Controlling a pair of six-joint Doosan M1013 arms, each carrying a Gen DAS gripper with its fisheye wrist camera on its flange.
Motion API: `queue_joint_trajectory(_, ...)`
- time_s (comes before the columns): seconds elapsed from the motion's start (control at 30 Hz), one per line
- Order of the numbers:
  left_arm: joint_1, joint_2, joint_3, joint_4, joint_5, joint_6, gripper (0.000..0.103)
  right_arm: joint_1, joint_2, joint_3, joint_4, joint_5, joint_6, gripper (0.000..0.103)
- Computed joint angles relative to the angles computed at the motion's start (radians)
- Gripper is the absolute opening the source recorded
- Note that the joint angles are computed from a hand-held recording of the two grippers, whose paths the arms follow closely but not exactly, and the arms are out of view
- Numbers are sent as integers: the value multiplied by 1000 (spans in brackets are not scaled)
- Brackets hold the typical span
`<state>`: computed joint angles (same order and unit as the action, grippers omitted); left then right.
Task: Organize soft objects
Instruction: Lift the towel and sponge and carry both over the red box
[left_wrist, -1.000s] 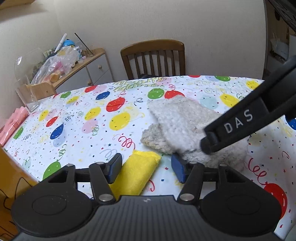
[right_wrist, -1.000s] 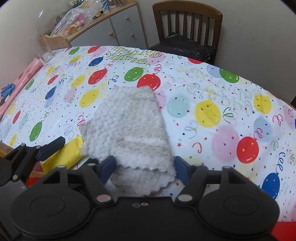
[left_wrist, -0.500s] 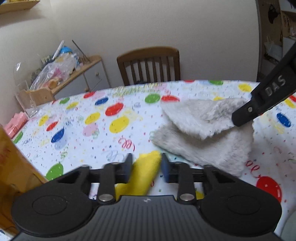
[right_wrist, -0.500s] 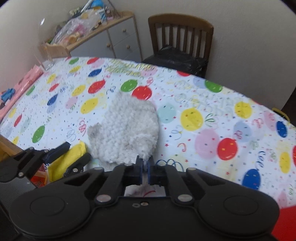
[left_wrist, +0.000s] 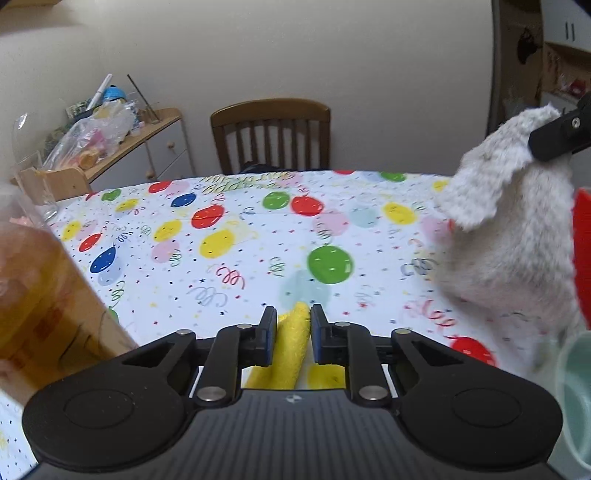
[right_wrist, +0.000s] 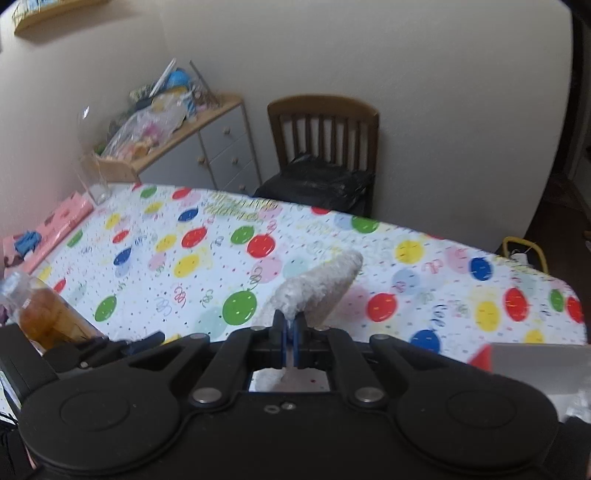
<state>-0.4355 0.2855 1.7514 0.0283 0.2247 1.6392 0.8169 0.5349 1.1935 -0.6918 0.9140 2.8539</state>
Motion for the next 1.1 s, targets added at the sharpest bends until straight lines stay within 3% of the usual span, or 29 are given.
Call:
queue_joint_trajectory(0.2,23,-50,35,-376,13,371,16,37,-64,57,-101,36,130,2)
queue_joint_trajectory(0.37,38,-94,68,-548,14,535,15,75,-113,96,-191,99,212,2)
queue_joint_trajectory(0.5,40,-131,96,-617,-7,612,14,107,-156,130,-253,151,272,2)
queue_joint_trajectory(0.83,31,-206,97,-543,60,491,14,176,-253,233,-324,259,365,2)
queue_joint_trajectory(1.1,-22,-252,75,-422,83,324,14,200,-325,323,-362,278,415,2)
